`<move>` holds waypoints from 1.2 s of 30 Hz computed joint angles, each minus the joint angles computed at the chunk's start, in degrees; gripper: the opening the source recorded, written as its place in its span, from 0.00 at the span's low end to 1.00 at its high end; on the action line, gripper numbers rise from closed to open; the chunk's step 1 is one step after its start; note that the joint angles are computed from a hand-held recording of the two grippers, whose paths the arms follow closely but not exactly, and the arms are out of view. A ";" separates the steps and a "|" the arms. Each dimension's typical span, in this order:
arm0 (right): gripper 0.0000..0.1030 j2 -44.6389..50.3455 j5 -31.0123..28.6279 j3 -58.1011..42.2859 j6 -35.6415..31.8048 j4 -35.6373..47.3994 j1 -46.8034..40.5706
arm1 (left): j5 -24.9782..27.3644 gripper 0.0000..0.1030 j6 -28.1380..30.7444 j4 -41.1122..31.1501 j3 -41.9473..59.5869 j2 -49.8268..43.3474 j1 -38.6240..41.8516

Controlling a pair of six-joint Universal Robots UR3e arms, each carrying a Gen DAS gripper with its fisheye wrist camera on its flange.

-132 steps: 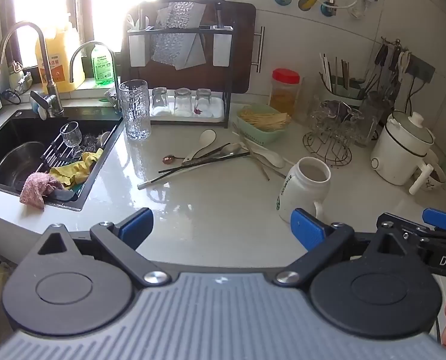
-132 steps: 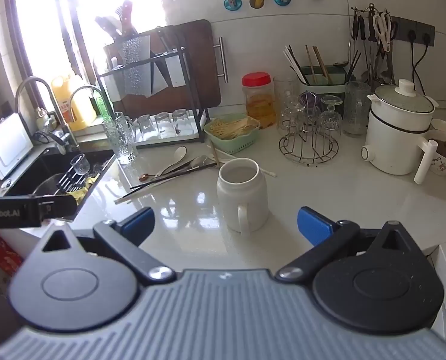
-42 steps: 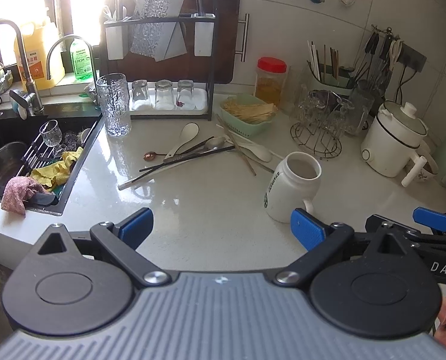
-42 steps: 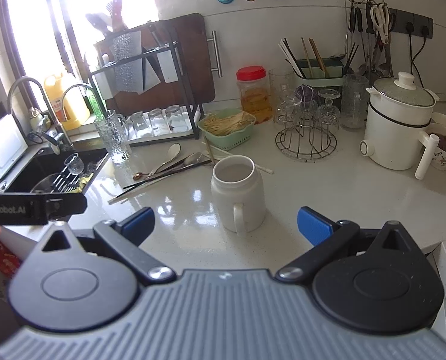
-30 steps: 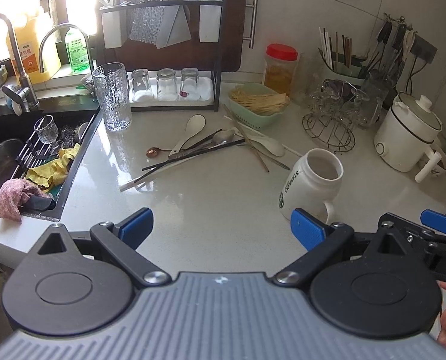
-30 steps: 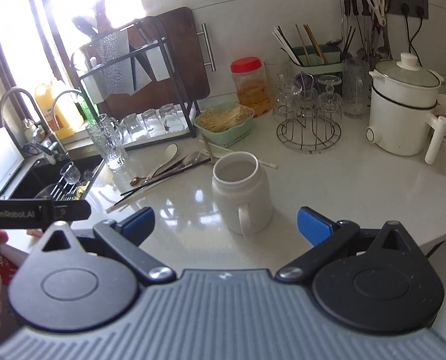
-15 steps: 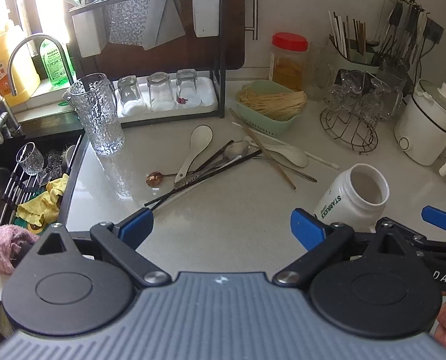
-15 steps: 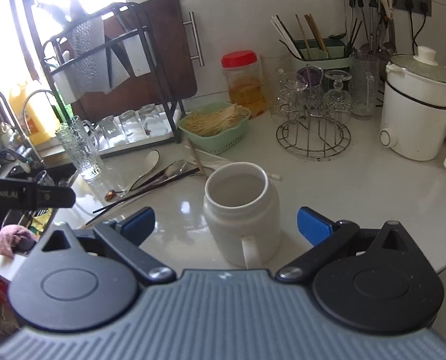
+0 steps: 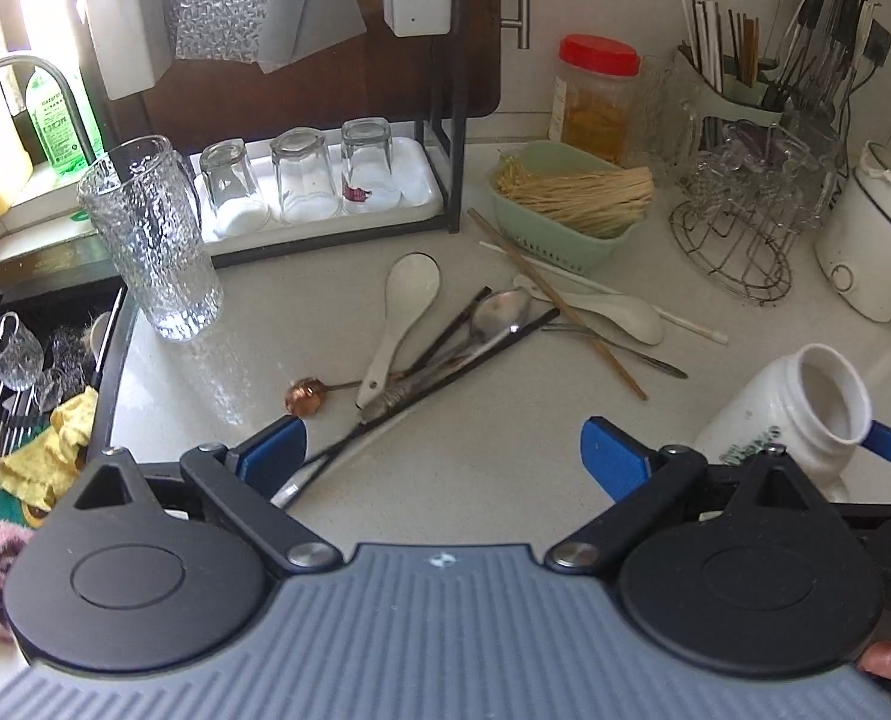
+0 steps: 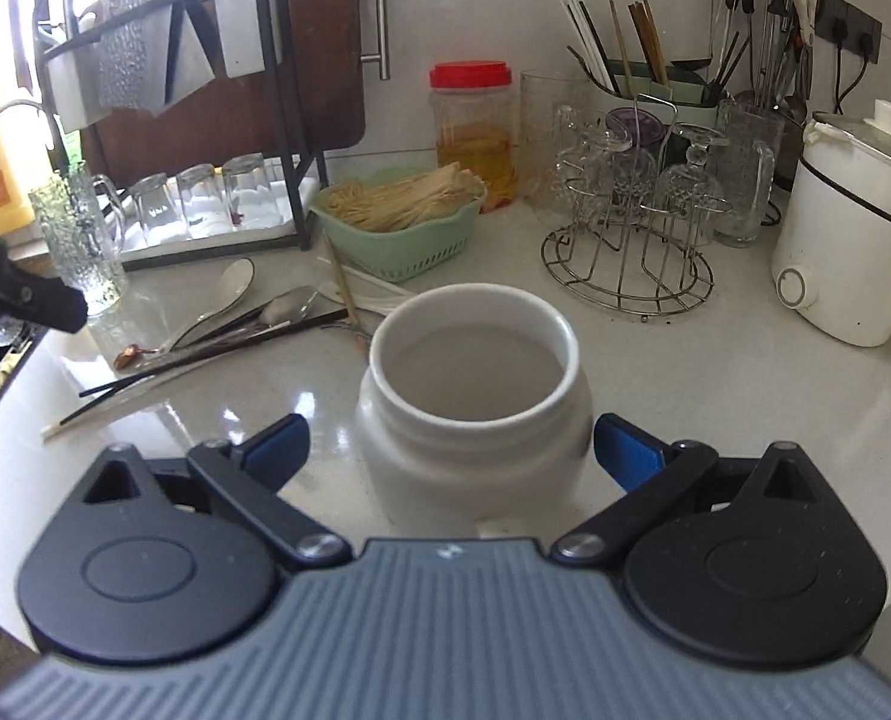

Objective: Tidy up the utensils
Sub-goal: 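Move the right gripper to the white mug and close around it, then grasp the white ceramic spoon with the left gripper while the right gripper holds the mug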

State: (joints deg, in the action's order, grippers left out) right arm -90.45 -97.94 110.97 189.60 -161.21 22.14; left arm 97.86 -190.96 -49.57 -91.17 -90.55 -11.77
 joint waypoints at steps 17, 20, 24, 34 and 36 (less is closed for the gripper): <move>0.88 8.62 -12.26 -7.23 6.05 0.86 5.96 | -14.07 0.96 10.39 9.23 2.84 -12.46 11.49; 0.88 9.23 -13.31 -8.17 7.13 1.80 6.64 | -15.21 0.96 11.61 9.93 4.61 -15.22 12.30; 0.88 10.00 -14.34 -9.61 8.43 3.37 7.27 | -16.41 0.94 13.02 10.71 7.89 -19.79 13.23; 0.88 10.98 -17.13 -11.63 11.17 6.18 9.60 | -16.97 0.77 15.73 7.37 22.26 -33.80 13.94; 0.88 11.26 -17.57 -11.98 11.71 6.47 9.83 | -17.56 0.76 16.05 7.53 24.10 -35.67 14.10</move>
State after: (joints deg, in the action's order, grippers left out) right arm -79.19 -115.52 98.99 201.31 -154.75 31.97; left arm 80.30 -174.91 -42.04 -67.08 -126.21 2.33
